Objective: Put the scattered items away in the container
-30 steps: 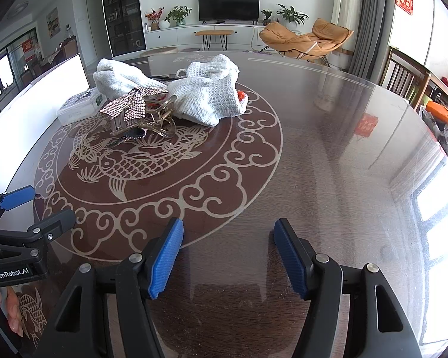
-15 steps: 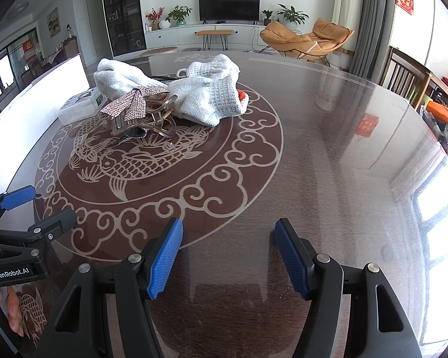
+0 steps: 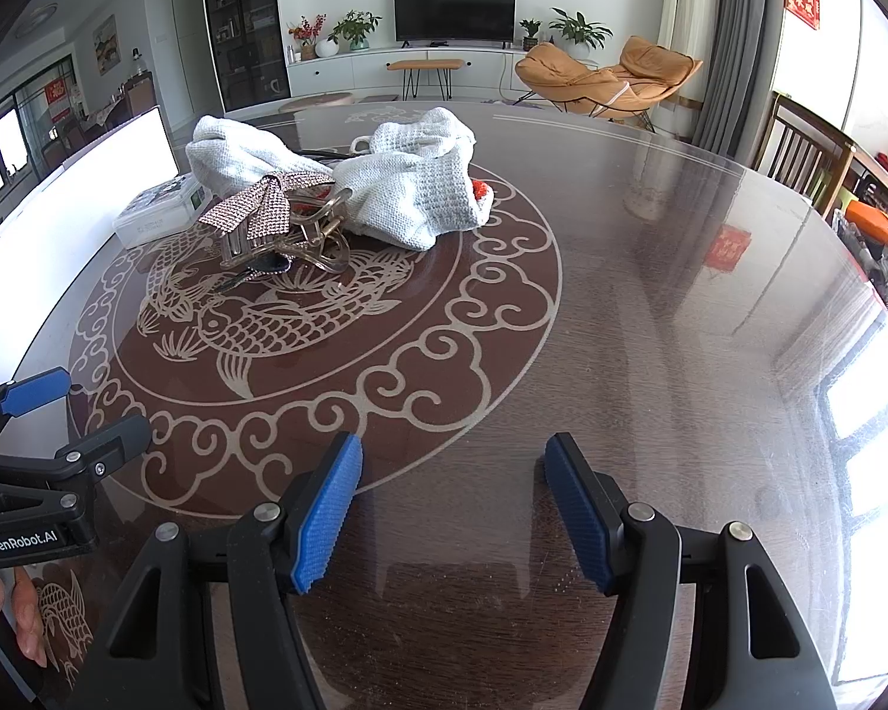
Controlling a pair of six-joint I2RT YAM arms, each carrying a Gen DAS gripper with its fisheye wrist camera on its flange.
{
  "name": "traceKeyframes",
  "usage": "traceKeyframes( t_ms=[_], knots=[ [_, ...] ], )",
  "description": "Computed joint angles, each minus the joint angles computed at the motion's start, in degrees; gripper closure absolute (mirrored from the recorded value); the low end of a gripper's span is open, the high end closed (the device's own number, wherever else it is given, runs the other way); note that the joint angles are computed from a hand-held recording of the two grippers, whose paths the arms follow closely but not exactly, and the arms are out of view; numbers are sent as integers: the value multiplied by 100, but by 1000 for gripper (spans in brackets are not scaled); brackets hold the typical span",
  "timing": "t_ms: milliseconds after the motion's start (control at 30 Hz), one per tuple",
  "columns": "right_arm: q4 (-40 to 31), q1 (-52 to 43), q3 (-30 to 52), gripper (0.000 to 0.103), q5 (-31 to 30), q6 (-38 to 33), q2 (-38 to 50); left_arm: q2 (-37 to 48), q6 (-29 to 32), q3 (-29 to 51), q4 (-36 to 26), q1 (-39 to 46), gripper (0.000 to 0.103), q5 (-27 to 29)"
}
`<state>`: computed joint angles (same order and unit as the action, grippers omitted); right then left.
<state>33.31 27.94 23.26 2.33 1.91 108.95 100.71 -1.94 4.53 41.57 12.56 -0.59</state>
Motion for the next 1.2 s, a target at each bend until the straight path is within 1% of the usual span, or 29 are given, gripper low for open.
traceKeyframes(
  t_ms=[67, 167, 200, 300, 367, 433, 533, 633, 767, 833, 867, 933, 1000, 1033, 1100, 1133, 1200],
  knots=[
    [-3, 2, -1, 37, 4, 1, -4, -92, 152, -65, 14, 205, 0, 271],
    [-3, 2, -1, 37, 4, 1, -4, -219, 462, -158, 55, 1039, 0, 1216],
    [0, 3, 0, 37, 3, 2, 1, -298, 487, -53, -172, 1224, 0, 1259],
    [-2, 3, 0, 37, 5, 3, -2, -703, 652, 445, -1011, 1517, 0, 1055],
    [-2, 3, 0, 37, 5, 3, -2, -960, 747, 939, -1509, 1556, 0, 764],
    [-2, 3, 0, 37, 5, 3, -2, -950, 755, 1562, -1836, 1480, 0, 368],
    [-3, 4, 0, 37, 6, 4, -2, -450, 752, 2680, -2228, 1370, 0, -65],
    [-3, 4, -1, 37, 5, 4, -5, 539, 503, 4030, -2868, 1312, 0, -365],
    [-6, 4, -2, 37, 6, 5, -8, 1784, 174, 5443, -3616, 1364, 0, -170],
    [-6, 4, -2, 37, 6, 5, -8, 2203, 243, 5825, -3888, 1343, 0, -166],
    [-3, 3, -1, 37, 5, 3, -5, 2327, 333, 5894, -4001, 1328, 0, -102],
    [-3, 3, -1, 37, 5, 3, -5, 2260, 577, 5614, -3964, 1336, 0, 147],
    [-3, 4, 0, 37, 6, 3, -5, 1909, 959, 4989, -3800, 1330, 0, 545],
    [-6, 6, -1, 37, 7, 4, -9, 1690, 1215, 4632, -3781, 1346, 0, 870],
    [-6, 6, -1, 37, 7, 4, -9, 1194, 1815, 3949, -3998, 1458, 0, 1622],
    [-6, 6, -1, 37, 7, 4, -9, 944, 2054, 3657, -4134, 1524, 0, 1871],
    [-4, 4, 0, 37, 6, 3, -6, 411, 2270, 3159, -4205, 1644, 0, 2037]
  ],
)
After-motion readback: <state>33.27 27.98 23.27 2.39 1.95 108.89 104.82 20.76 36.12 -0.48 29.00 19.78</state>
